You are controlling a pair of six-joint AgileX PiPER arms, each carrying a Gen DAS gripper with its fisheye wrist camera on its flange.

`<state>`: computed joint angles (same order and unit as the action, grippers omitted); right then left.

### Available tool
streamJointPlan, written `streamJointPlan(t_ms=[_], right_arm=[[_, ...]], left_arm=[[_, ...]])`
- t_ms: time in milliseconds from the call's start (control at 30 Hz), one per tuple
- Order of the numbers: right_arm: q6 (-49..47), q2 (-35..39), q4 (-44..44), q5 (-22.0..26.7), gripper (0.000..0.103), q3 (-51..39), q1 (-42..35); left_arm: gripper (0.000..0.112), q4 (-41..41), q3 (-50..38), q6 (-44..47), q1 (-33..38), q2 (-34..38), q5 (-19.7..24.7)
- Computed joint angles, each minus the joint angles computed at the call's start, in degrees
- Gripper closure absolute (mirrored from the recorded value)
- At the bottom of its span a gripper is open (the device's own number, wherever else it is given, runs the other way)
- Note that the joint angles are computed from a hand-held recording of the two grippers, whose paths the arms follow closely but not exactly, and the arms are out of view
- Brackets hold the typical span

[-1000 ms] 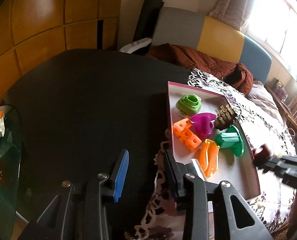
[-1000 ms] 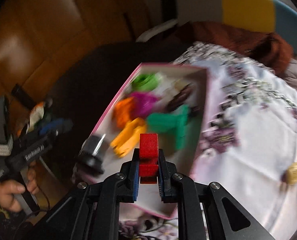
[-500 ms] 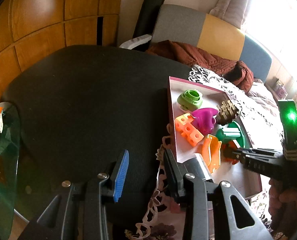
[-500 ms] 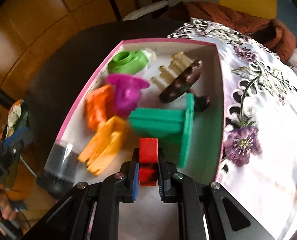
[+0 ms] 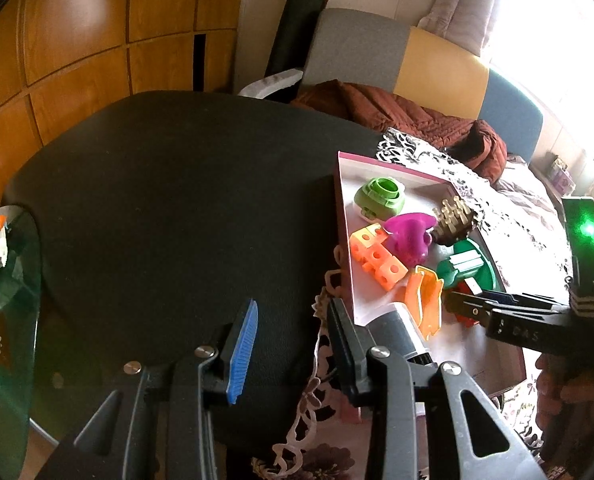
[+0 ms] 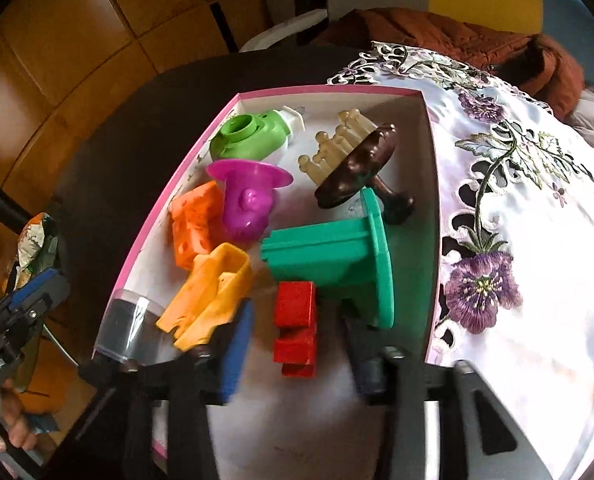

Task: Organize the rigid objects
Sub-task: 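Carry the red block into the tray and open the right tool, then move both tools back over the table toward the yellow egg and red tube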

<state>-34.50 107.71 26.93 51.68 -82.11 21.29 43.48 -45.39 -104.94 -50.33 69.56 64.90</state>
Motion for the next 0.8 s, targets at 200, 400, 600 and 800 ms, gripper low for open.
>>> streamJointPlan(t_ms=[200, 400, 600, 800], right_arm=[[-1.3, -3.5, 0.1, -1.7, 0.046, 3.2, 0.1], [-7.4, -9.6, 3.2, -1.2, 0.026, 6.7, -1.7], [-10.8, -12.0, 6.2, 2.0, 0.017, 6.1, -6.4], [-11.2, -10.5, 6.2, 3.6, 0.015, 2.2, -14.0]], left_arm=[[0.076, 0.4, -0.6, 0.3, -0.7, 0.2, 0.9], [0.076, 0.9, -2.3, 1.1, -1.7, 1.0, 2.4], [0.076, 1.3, -5.2, 3.5, -2.4, 3.3, 3.1], [0.076, 1.6, -9.2, 7.5, -3.1, 6.0, 3.2]])
